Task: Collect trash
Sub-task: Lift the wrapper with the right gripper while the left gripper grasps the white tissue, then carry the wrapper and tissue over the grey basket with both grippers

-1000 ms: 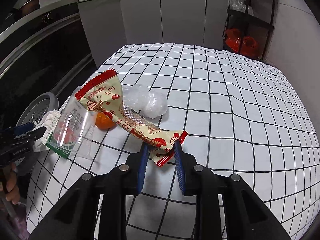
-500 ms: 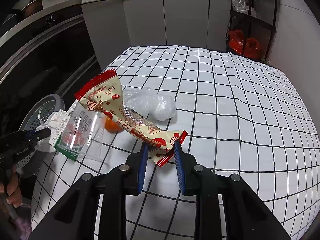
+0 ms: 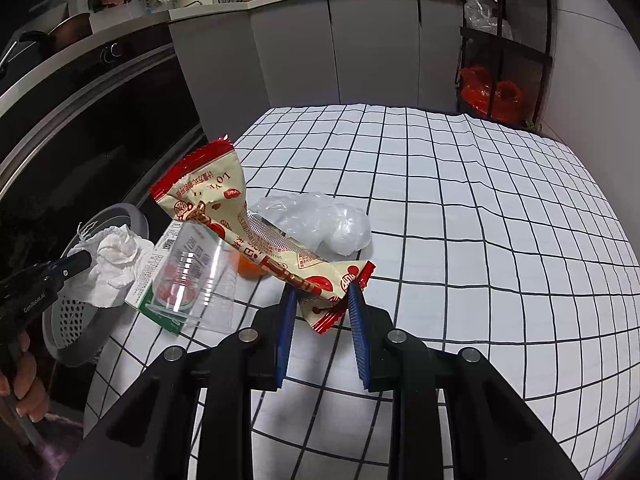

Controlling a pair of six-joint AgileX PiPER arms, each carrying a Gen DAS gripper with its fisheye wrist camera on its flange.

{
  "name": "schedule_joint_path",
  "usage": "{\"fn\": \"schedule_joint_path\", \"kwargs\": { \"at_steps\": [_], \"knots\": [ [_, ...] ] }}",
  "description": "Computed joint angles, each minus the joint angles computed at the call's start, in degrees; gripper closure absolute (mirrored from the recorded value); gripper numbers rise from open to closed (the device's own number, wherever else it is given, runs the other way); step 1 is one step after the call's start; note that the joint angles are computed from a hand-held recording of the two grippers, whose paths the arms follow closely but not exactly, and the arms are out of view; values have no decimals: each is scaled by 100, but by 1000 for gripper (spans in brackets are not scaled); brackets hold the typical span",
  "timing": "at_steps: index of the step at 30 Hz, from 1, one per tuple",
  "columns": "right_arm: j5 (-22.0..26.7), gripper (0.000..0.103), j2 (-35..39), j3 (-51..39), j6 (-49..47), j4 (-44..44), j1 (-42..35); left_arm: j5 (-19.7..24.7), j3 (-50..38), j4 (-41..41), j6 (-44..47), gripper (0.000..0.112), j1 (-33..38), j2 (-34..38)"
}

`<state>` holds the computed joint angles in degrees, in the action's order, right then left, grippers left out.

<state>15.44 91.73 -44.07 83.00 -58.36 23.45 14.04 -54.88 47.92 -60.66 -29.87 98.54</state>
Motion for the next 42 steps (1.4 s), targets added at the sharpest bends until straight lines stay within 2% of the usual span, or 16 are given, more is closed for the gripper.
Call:
{"fn": "schedule_joint_path", "kwargs": {
  "at_steps": [5, 14, 23, 28, 36, 39, 42],
  "knots": [
    [57, 78, -71, -28, 263, -162, 170, -80, 209, 132, -155, 109, 160, -315],
    [101, 78, -9, -488, 311, 21, 605, -12, 623, 1303, -1316, 109, 394, -830],
    [162, 78, 529, -1374, 282, 249, 1327, -103, 983, 1127, -1035, 109, 824, -1215],
    [134, 78, 955, -2024, -320, 883, 1631, -114, 1190, 1373, -1176, 109, 1125, -1355],
    [300, 78, 1780, -3143, -1724, 2308, 2002, -186, 1283, 960, -636, 109, 1556, -1388],
    [334, 78, 2109, -3531, -2580, 3113, 1943, -212, 1282, 654, -290, 109, 1679, -1368],
    [481, 78, 2380, -3876, -2835, 3376, 2017, -233, 1261, 354, 43, 109, 1779, -1326]
  ]
}}
